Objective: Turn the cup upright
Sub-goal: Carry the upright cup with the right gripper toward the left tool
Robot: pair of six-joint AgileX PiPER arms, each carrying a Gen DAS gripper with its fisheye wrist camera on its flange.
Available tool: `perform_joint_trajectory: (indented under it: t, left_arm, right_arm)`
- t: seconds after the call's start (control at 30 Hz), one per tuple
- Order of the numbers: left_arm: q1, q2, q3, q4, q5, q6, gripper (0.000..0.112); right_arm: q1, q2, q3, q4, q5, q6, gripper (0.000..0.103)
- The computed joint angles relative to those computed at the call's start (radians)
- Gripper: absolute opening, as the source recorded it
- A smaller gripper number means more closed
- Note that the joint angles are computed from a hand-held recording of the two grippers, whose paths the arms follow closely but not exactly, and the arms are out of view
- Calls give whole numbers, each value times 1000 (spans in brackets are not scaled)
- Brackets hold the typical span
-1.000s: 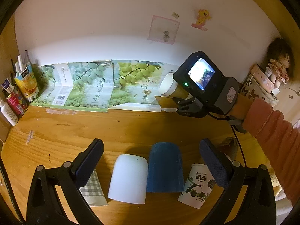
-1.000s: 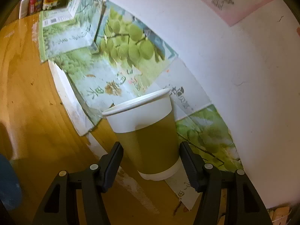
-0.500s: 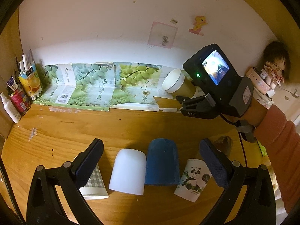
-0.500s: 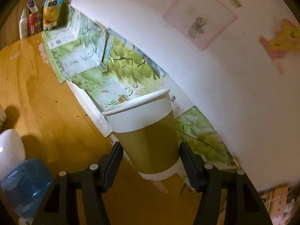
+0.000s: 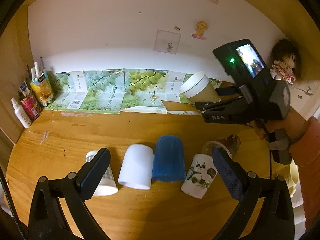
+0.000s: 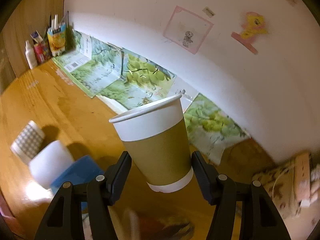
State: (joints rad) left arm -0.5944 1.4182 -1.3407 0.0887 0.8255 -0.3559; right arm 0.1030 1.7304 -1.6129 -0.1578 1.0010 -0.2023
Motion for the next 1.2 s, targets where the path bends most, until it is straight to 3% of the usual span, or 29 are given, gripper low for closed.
perform_joint_trajectory:
  t: [0.4,1.2]
  left_arm:
    - [-138,-143,97,170,84,-176,102]
    - [-474,-312,263,444,344,-442,102]
  right_arm:
    - [8,-205,148,80,109,118,63]
    - [58,-608,604,210,158,284,63]
